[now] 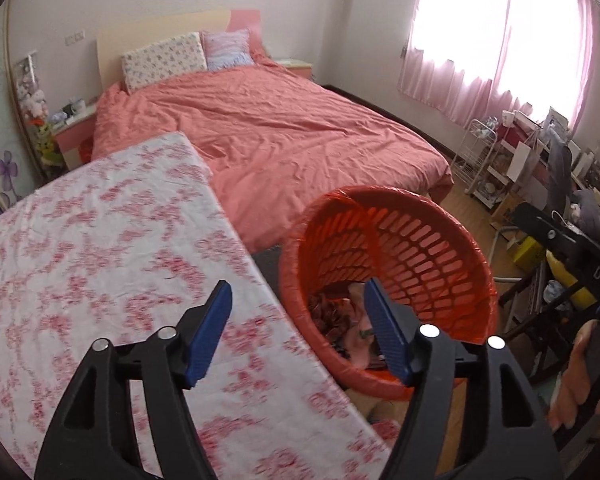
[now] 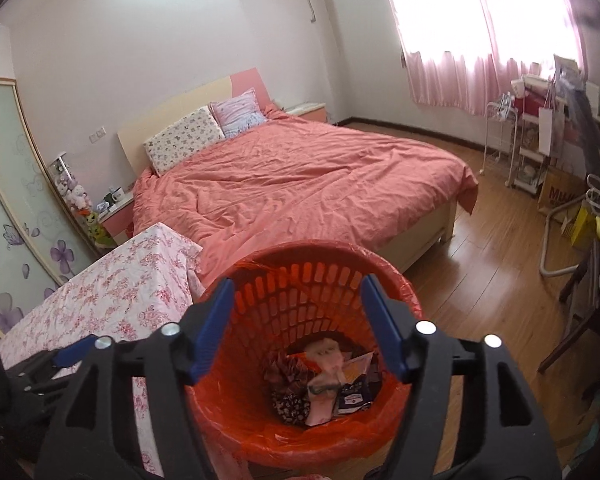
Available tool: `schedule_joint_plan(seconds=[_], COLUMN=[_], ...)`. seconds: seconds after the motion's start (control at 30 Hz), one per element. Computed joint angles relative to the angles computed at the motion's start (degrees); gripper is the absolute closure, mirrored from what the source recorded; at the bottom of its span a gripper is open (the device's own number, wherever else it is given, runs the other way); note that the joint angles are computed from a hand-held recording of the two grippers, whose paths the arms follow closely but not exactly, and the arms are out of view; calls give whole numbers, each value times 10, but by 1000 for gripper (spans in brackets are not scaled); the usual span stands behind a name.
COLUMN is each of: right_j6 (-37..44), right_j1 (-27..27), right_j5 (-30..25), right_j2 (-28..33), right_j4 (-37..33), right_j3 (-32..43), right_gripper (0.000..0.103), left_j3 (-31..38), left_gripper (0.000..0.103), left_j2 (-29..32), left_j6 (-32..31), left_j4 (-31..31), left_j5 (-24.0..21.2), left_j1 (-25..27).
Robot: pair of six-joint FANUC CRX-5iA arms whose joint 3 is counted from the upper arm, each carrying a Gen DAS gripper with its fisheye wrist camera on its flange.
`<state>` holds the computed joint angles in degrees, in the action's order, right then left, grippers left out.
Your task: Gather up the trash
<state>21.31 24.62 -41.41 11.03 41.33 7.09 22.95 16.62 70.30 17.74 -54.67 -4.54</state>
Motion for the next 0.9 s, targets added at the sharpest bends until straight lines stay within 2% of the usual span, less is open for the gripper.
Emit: schedule_joint_plan(seconds=[0.13, 0.27, 0.57, 0.8, 0.9], right_j6=[-59, -108, -189, -267, -279], right_j1=[31, 73, 189, 259, 283], right_j5=[-13, -53, -236, -317, -352], right_j2=[-31, -56, -70, -85, -84], right_j4=[90, 167, 301, 380, 388], right_j3=[-44, -77, -114, -176, -185], right_gripper=[14, 4, 4, 4, 4], left_j3=[-83, -140, -282, -345, -360], left_gripper=[22, 12, 3, 2, 2], left_j2=[-77, -132, -262, -336, -360], left_j6=[-20, -31, -42, 53, 91], left_j4=[-2, 12, 27, -52, -93], left_j5=[54, 85, 159, 204, 213], left_j1=[30, 61, 118, 142, 145])
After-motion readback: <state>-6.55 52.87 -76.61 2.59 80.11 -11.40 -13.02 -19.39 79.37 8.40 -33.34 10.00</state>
